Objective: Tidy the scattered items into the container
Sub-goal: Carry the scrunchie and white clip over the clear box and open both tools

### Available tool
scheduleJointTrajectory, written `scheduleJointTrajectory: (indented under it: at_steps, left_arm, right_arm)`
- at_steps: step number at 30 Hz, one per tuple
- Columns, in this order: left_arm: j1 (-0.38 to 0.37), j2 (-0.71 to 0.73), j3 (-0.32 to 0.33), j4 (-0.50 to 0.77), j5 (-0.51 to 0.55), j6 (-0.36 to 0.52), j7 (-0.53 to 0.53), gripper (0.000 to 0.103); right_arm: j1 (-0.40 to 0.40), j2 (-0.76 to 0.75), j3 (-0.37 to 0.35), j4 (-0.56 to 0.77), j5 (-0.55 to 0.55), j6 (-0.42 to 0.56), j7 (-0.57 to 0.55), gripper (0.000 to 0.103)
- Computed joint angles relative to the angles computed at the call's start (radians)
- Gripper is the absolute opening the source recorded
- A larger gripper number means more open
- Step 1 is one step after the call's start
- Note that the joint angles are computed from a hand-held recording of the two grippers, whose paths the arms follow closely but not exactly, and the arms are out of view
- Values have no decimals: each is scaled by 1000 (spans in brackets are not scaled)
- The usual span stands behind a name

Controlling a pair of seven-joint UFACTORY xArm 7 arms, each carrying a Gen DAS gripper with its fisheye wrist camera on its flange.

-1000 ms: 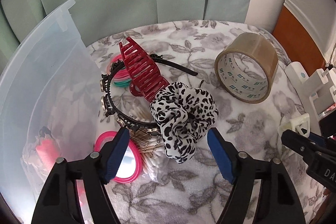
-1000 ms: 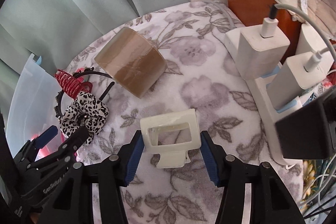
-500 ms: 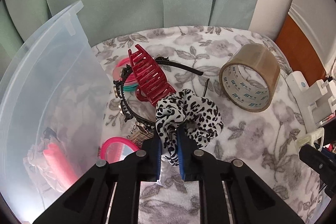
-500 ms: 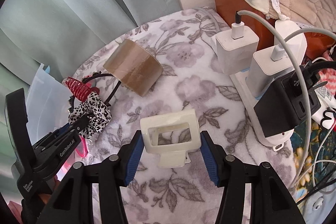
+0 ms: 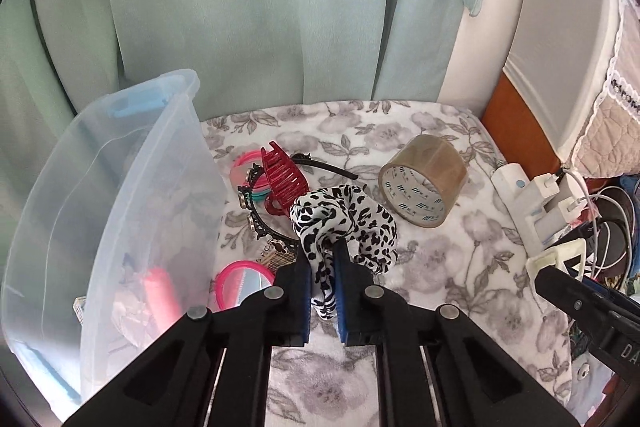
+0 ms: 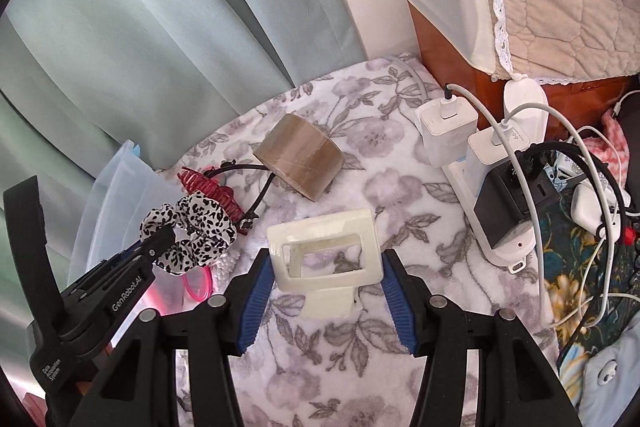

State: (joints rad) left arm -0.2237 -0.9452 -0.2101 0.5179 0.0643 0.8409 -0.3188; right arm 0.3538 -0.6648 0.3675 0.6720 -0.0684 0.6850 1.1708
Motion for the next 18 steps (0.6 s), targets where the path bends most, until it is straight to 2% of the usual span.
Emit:
scheduleJointTrajectory:
  at_steps: [10, 18]
  left_arm:
    - [-34, -171, 22, 34, -44, 84, 19, 10]
    - [-9, -257, 65, 73, -79, 128, 61, 10]
  right_arm:
    - [-9, -54, 62, 75, -44, 63, 32, 57]
    - [-43, -54, 126, 167, -96, 81, 69, 57]
